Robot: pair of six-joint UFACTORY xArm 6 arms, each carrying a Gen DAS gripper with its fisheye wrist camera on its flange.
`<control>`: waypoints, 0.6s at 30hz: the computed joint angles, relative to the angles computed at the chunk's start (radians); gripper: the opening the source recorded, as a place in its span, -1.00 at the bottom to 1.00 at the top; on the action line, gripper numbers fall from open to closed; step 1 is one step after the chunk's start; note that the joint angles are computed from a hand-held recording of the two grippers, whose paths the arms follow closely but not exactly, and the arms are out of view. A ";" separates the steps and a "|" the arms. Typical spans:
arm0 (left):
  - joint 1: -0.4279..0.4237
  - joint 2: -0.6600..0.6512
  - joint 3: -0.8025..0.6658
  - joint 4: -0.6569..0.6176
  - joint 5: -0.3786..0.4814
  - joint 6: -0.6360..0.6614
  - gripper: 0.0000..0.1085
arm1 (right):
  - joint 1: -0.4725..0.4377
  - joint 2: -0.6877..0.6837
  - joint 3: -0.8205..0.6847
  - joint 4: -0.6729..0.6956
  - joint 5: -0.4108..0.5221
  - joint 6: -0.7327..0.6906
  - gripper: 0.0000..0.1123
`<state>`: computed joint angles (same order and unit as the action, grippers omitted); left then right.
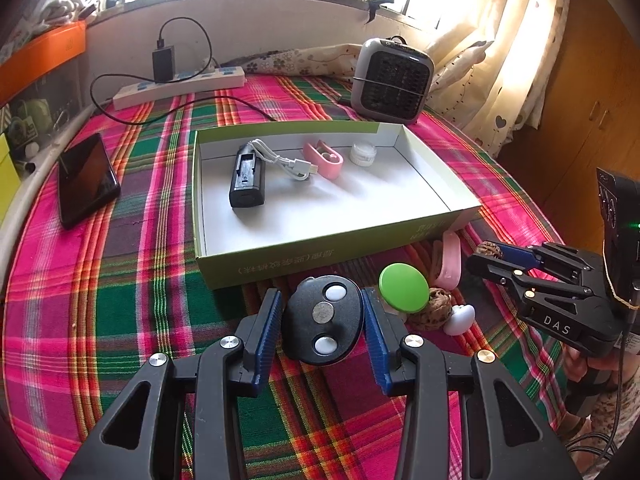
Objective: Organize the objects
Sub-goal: 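Carry the black fob and the walnut over the white box with both tools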
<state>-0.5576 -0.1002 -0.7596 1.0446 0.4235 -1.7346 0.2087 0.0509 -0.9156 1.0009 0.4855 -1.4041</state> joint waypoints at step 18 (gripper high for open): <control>0.020 -0.004 -0.045 0.018 0.009 0.021 -0.31 | 0.012 -0.019 -0.045 0.027 0.031 -0.006 -0.48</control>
